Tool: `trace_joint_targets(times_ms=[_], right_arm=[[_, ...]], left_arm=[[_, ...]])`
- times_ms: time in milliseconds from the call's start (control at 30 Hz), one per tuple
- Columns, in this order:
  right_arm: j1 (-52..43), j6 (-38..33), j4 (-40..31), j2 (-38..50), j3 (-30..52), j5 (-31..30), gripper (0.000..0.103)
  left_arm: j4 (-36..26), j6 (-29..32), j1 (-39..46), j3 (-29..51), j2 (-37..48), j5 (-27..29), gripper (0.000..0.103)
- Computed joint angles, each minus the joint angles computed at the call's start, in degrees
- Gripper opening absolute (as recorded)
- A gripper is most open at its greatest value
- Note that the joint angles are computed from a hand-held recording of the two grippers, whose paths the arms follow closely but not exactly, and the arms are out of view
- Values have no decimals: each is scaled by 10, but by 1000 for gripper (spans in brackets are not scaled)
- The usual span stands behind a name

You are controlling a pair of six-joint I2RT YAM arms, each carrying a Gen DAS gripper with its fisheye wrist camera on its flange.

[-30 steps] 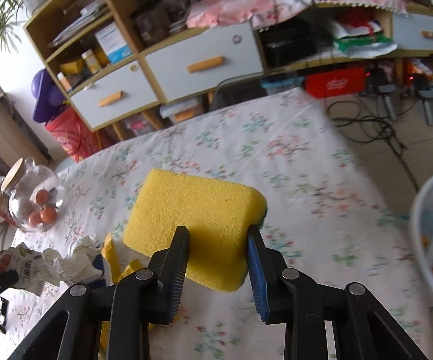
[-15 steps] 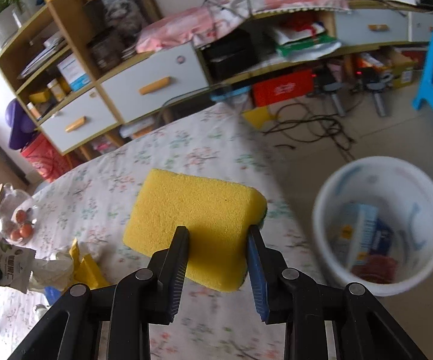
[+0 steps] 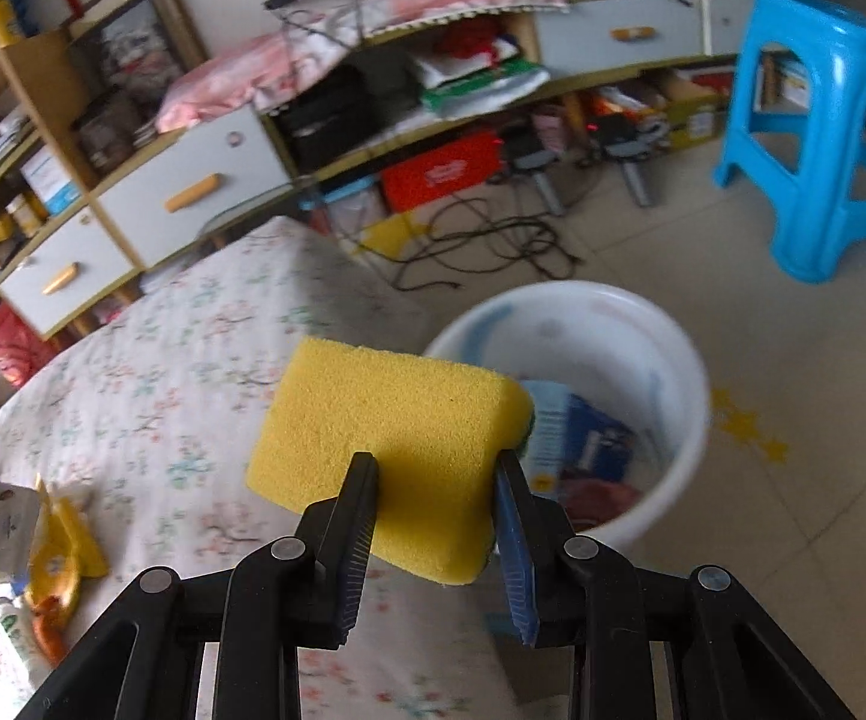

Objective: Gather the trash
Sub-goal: 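Carry both items over the white bin and open the right tool to drop the sponge, then open the left tool over the bin to drop the white wrapper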

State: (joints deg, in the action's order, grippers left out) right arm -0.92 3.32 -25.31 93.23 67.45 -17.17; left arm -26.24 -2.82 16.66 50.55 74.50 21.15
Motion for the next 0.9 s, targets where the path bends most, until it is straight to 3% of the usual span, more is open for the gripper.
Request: trace_joint_targets(times_ms=[333,467,900], right_arm=[[-49,-4,-7,62,48,11,38],[-62,3,-13,95,75,11,54],[-129,-2,-40,103,94,-23,61]], left_arm=[[19,-29,-151,44,63,-77,7],[22,-52,-194,88,114,-85,7],[19,-90,-319,270,311,-112,7]])
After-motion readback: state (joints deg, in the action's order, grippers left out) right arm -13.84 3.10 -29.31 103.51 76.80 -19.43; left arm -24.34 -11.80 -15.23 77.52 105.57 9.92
